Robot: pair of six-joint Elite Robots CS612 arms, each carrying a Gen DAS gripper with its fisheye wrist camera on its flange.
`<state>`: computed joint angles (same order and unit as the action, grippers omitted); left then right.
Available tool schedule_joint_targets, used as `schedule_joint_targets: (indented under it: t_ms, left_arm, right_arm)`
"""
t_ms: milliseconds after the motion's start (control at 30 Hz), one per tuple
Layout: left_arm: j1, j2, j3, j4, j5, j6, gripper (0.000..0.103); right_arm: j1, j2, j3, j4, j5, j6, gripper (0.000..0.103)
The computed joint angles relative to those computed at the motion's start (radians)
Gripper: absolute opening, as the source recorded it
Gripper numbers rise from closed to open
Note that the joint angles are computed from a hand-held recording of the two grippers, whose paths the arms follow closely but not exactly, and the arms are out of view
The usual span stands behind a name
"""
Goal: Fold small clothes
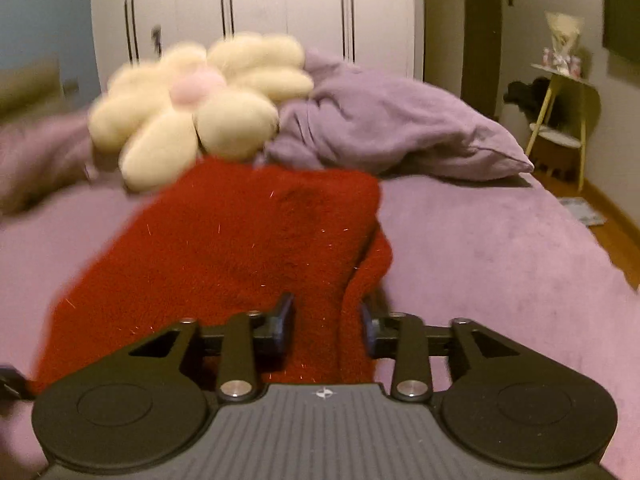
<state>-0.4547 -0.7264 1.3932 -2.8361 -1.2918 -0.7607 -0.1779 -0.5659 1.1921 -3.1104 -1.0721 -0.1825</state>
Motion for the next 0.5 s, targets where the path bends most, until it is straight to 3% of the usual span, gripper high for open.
schedule_joint_targets:
  t_ms: [167, 267, 400, 500]
  left_arm:
    - [-0.003, 0.003, -0.004, 0.007, 0.008, -0.035, 0.094]
    - [-0.009, 0.002, -0.007, 0.028, 0.021, -0.055, 0.094]
    - [-0.011, -0.008, -0.001, 0.073, 0.041, -0.062, 0.095]
    - [-0.008, -0.017, 0.011, 0.081, 0.060, -0.069, 0.095]
  right_arm:
    - [-0.028, -0.032, 0.062, -0.143, 0.170, 0.136, 0.040]
    - [-0.015, -0.033, 0.053, -0.076, 0.287, 0.049, 0.040]
    - [0.021, -0.026, 0.055, -0.006, 0.266, -0.078, 0.035]
    - [0.035, -0.008, 0.062, -0.054, 0.152, -0.094, 0.031]
